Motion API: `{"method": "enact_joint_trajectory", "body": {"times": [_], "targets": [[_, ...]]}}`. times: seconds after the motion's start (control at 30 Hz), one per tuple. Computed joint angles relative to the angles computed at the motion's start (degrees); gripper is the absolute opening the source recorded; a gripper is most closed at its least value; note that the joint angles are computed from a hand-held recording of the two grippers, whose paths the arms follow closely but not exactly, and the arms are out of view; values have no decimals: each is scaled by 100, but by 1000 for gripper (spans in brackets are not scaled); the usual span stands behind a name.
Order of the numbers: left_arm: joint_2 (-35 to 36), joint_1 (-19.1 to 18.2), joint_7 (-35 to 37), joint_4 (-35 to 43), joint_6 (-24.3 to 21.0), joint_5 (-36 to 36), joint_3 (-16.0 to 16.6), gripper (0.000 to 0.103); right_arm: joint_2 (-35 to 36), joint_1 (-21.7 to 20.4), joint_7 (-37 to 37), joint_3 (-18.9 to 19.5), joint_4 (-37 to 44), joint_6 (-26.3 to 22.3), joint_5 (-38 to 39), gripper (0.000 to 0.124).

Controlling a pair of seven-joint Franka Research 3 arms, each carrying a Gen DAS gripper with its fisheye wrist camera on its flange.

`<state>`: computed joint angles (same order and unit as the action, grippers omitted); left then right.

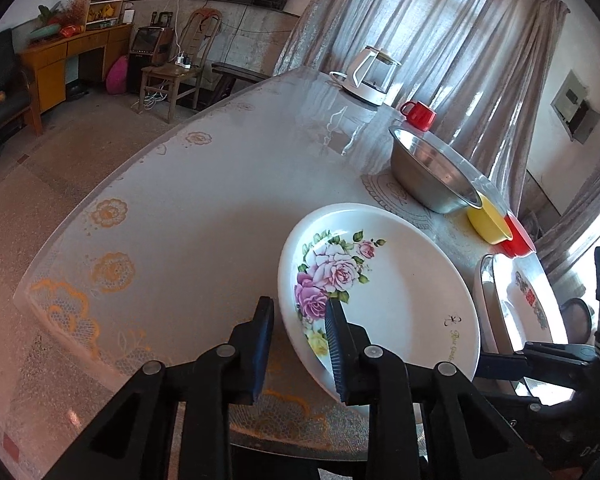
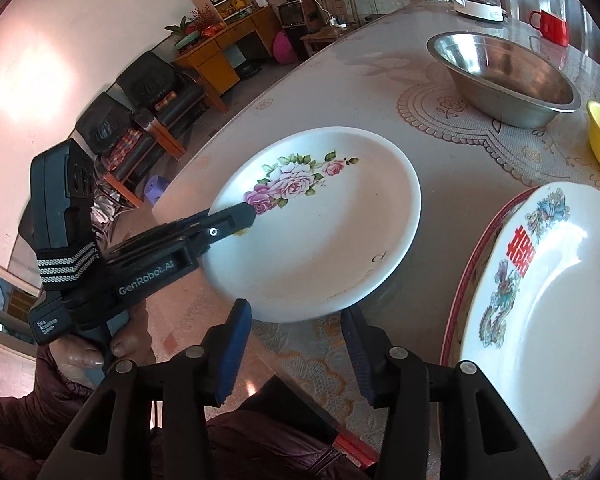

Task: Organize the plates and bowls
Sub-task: 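Grasp the rim of the pink-rose plate with the left gripper, then lift the pink-rose plate and carry it toward the plate stack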

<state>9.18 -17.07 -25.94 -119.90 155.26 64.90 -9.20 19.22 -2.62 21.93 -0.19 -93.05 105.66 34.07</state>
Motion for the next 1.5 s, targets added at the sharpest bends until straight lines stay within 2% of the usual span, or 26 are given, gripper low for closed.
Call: {"method": "enact_joint_trajectory", "body": {"times": [0.1,0.2,0.3,0.33,0.37,0.43,0.5,0.6,0.73,0.83,1.03,1.23,1.4,1.5], "targets": [[22,4,104,28,-57,-42,-1,28,-113,121,87,-23,-199,455,-177,53],[67,-49,244,95,-188,-2,-16,28,-50,147,308,-14,-144,599,-167,54],[69,-44,157,79,-78,148,24,28,-67,202,383,10,-222,904,-198,54],[61,-42,81,69,-68,210,40,29,-89,233,389,17,-272,1039,-236,54],[44,-46,-36,55,-94,299,57,39,-103,276,397,39,-325,1180,-262,54],[-1,-26,-369,11,-91,516,89,49,-149,345,406,58,-453,1526,-301,54],[-6,54,-523,-6,69,607,101,52,-150,455,602,92,-529,1862,-317,54],[32,101,-370,46,-20,512,72,54,-76,526,770,141,-524,2233,-286,54],[81,170,-264,90,225,455,101,58,-74,607,701,202,-604,2663,-384,51],[125,165,23,160,136,231,88,59,-69,661,588,241,-684,2945,-450,46],[217,81,612,331,-242,-260,72,62,3,658,495,277,-660,3020,-513,49],[253,-32,606,378,-474,-189,113,73,97,550,468,291,-500,2733,-343,48],[268,-54,638,406,-577,-188,98,73,174,498,489,294,-369,2560,-248,43],[317,-54,706,468,-548,-221,90,66,148,504,536,279,-391,2548,-257,43]]}}
